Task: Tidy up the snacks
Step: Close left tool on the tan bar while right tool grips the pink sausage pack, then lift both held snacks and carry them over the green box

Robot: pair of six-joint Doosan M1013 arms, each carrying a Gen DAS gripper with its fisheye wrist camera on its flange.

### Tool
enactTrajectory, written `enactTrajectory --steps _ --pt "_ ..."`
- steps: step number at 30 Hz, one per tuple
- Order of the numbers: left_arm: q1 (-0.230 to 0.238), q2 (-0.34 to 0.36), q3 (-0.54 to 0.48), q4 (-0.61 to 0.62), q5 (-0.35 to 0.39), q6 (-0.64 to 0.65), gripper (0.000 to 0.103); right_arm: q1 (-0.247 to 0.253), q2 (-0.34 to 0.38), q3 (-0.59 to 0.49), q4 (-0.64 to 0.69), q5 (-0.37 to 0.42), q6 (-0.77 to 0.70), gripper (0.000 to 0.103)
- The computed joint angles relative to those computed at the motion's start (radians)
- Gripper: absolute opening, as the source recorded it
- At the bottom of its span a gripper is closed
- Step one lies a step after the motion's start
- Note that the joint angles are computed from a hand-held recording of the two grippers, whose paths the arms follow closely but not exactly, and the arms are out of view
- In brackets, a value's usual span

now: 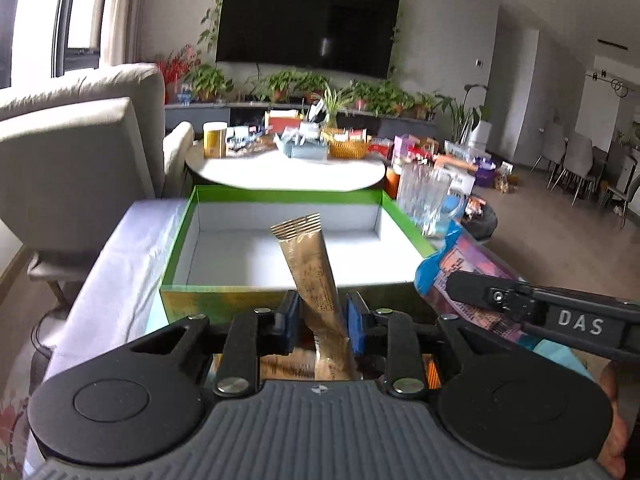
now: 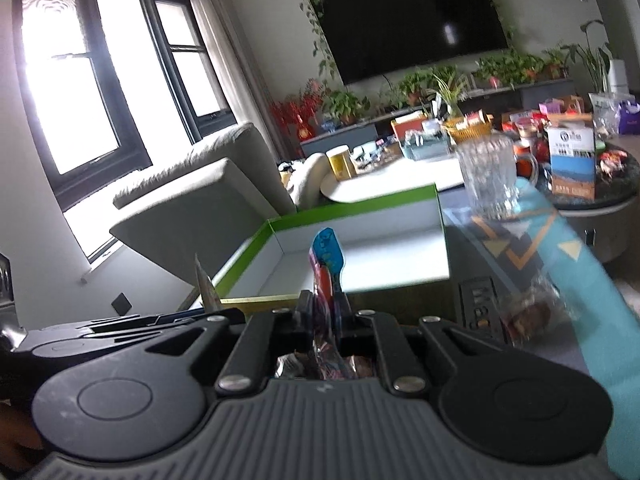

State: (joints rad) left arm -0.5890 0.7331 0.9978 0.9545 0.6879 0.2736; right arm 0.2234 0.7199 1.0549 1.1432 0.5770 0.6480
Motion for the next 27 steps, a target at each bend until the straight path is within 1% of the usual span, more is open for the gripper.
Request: enactTrajectory --steps 1,4,8,9,12,14,15,16,17,18,19,20,21,22,23,24,27 --pt "-0.001 0.002 -0.007 0.020 0.003 0.001 0.017 0.002 0.003 -0.007 0.009 -0.003 -0.015 0.012" --pt "0.000 0.006 -0.023 0.088 0.010 -0.021 0.017 0.005 0.016 -0.036 0.062 -0.014 -0.075 0.012" --pt "0.002 0.012 -0.047 0.193 0.015 -0.073 0.016 0.008 0.042 -0.087 0.110 -0.022 -0.112 0.013" --pt "0.002 0.015 -0.054 0.209 0.021 -0.076 0.014 0.009 0.050 -0.104 0.111 -0.023 -0.110 0.013" --pt "0.005 0.019 -0.068 0.226 0.026 -0.075 0.014 0.009 0.078 -0.158 0.104 -0.019 -0.085 0.013" --pt "0.008 0.016 -0.063 0.215 0.020 -0.076 0.014 0.008 0.082 -0.167 0.116 -0.026 -0.091 0.013" --pt "0.008 0.012 -0.052 0.211 0.015 -0.082 0.018 0.008 0.083 -0.168 0.126 -0.029 -0.098 0.013" --pt "0.010 0.008 -0.043 0.202 0.014 -0.085 0.030 0.007 0.084 -0.169 0.130 -0.032 -0.102 0.013" --pt "0.011 0.005 -0.029 0.202 0.017 -0.106 0.039 0.006 0.083 -0.165 0.129 -0.034 -0.103 0.013" --pt "0.009 -0.003 -0.009 0.218 0.020 -0.144 0.055 0.005 0.079 -0.156 0.126 -0.037 -0.102 0.013" --pt "0.008 -0.012 0.018 0.249 0.018 -0.210 0.060 0.004 0.080 -0.154 0.109 -0.039 -0.083 0.013" --pt "0.006 -0.022 0.049 0.293 0.004 -0.285 0.060 0.003 0.078 -0.149 0.096 -0.042 -0.069 0.013" --pt "0.006 -0.034 0.085 0.343 -0.027 -0.358 0.062 0.003 0.078 -0.147 0.087 -0.044 -0.057 0.013" --pt "0.008 -0.049 0.120 0.386 -0.075 -0.401 0.067 0.002 0.078 -0.146 0.076 -0.047 -0.042 0.013" --pt "0.010 -0.057 0.140 0.394 -0.113 -0.393 0.071 0.002 0.077 -0.145 0.070 -0.048 -0.029 0.013" --pt "0.011 -0.059 0.149 0.366 -0.142 -0.335 0.074 0.001 0.077 -0.143 0.067 -0.048 -0.021 0.013" --pt "0.012 -0.045 0.136 0.228 -0.173 -0.133 0.074 0.001 0.073 -0.139 0.067 -0.053 -0.022 0.013"
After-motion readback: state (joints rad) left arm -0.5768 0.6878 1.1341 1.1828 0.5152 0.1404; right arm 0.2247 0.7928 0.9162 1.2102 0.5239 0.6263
